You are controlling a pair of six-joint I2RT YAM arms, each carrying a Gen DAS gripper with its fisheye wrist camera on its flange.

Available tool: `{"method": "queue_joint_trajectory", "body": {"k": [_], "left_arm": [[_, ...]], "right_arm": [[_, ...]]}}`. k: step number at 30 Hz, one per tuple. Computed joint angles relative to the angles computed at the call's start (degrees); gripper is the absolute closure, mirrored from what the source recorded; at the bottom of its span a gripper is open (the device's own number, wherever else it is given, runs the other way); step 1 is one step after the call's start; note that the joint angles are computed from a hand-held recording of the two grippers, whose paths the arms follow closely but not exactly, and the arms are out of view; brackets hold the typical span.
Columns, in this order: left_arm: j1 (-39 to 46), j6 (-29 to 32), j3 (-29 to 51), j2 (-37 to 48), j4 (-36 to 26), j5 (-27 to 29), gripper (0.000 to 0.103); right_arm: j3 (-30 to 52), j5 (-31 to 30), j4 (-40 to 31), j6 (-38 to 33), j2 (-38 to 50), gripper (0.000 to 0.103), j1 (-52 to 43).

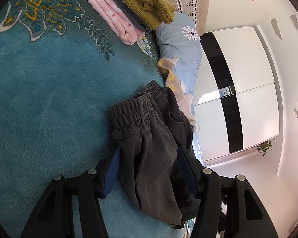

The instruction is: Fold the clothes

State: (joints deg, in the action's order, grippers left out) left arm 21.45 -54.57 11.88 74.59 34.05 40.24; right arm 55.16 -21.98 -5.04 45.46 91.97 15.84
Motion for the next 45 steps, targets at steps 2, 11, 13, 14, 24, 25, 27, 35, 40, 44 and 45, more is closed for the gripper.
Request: {"method": "queue_joint_trajectory", "body": {"k": [2, 11, 13, 14, 24, 25, 27, 35, 40, 44, 45], "left_arm": [[0.15, -0.03, -0.06, 0.10, 0.17, 0.18, 0.044], [0.17, -0.45, -0.57, -0.12, 0.74, 0.34, 0.044], [0.46, -0.46, -0.58, 0.16, 0.93, 0.91, 0.044], [0.69, -0.60, -0.64, 0.45, 1.29, 1.33, 0.044], [-0.65, 1.70, 3.29, 0.89, -5.59, -0.46, 0.045], [-1.10, 2.90, 4.33, 0.33, -8.34, -1.45, 0.046], [-1.73, 5.51, 7.33, 0.16, -14.96, -3.32, 0.072], [0.86, 18.00, 18.38, -4.55, -34.01, -5.08, 0.092], [12.44, 25.85, 23.80, -7.28, -41.05, -3.08, 0.103], [19.40, 31.36, 29.14, -1.47, -48.55, 1.71, 0.103], [19.81, 32.52, 29.79, -0.18, -50.12, 2.03, 0.103]], "right_arm": [[0.78, 0.43, -2.75, -4.61, -3.11, 0.087, -2.08], [-0.99, -0.82, -13.53, -17.98, -17.94, 0.087, -27.69], [-2.00, -0.33, -13.65, -19.93, -18.83, 0.087, -33.48], [-2.74, -0.38, -13.64, -21.37, -18.73, 0.087, -36.54], [-13.67, -14.95, -4.34, -29.13, -2.87, 0.091, -61.70], [-13.74, -15.88, -3.80, -29.50, -1.82, 0.091, -62.44], [-13.77, -17.40, -2.96, -30.23, -0.10, 0.091, -63.59], [-13.06, -17.84, -9.39, -34.55, -4.91, 0.093, -64.18], [-16.29, -17.63, -15.53, -42.00, -13.27, 0.094, -66.18], [-17.91, -17.47, -16.40, -45.14, -11.89, 0.094, -67.62], [-18.35, -17.19, -15.56, -44.69, -10.89, 0.094, -67.77]]}}
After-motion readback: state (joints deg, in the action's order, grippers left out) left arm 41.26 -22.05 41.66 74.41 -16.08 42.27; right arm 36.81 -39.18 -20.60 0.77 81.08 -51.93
